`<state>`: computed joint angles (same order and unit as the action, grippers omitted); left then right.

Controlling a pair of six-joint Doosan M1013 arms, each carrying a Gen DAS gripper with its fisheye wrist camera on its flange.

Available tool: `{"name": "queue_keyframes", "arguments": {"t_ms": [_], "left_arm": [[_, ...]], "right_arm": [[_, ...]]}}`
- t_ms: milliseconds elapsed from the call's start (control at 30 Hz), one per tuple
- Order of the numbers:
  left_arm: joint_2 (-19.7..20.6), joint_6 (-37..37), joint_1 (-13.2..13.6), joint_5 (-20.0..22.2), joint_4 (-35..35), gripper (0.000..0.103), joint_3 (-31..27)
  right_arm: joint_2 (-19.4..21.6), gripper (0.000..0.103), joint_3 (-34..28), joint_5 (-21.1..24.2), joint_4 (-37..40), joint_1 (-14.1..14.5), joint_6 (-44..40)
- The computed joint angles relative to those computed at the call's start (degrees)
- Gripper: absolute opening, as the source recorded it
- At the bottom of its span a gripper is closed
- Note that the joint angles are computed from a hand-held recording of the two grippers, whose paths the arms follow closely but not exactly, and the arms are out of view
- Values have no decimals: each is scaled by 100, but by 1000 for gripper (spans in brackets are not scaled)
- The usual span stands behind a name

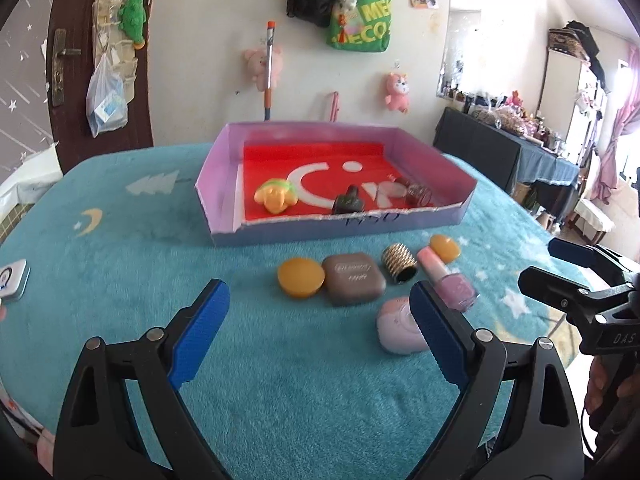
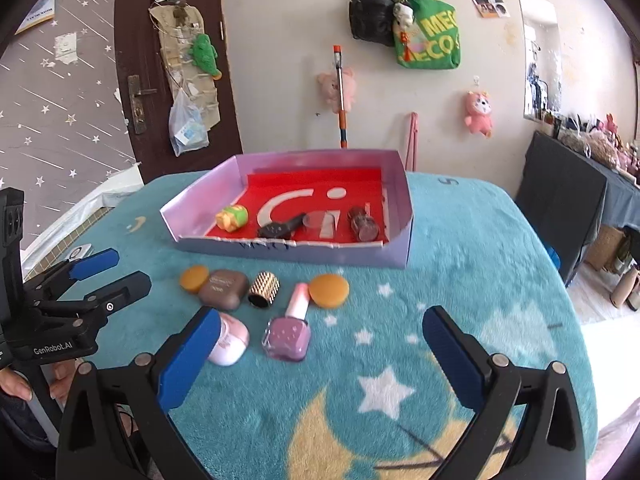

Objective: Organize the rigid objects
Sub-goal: 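Open both tools and withdraw them from the pink box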

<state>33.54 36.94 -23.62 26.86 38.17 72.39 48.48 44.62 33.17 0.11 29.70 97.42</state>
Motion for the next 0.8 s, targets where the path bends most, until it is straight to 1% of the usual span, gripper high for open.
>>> {"name": "queue_keyframes", "arguments": {"t_ms": [133,300,467,667,800], "left_arm": [[86,191,44,127,-395,92,-19],[156,284,72,244,-644,92,-43],[190,355,63,302,-683,92,-50],[234,487,84,419,-817,92,-128],[269,422,90,548,-703,92,-208]], "right_arm": [[98,103,-12,134,-296,41,288],[244,103,-124,315,-235,47,358],[367,103,-285,476,-99,37,304],[451,103,-391,567,-218,56,382],[514,103,-510,658,-146,43,361]]}}
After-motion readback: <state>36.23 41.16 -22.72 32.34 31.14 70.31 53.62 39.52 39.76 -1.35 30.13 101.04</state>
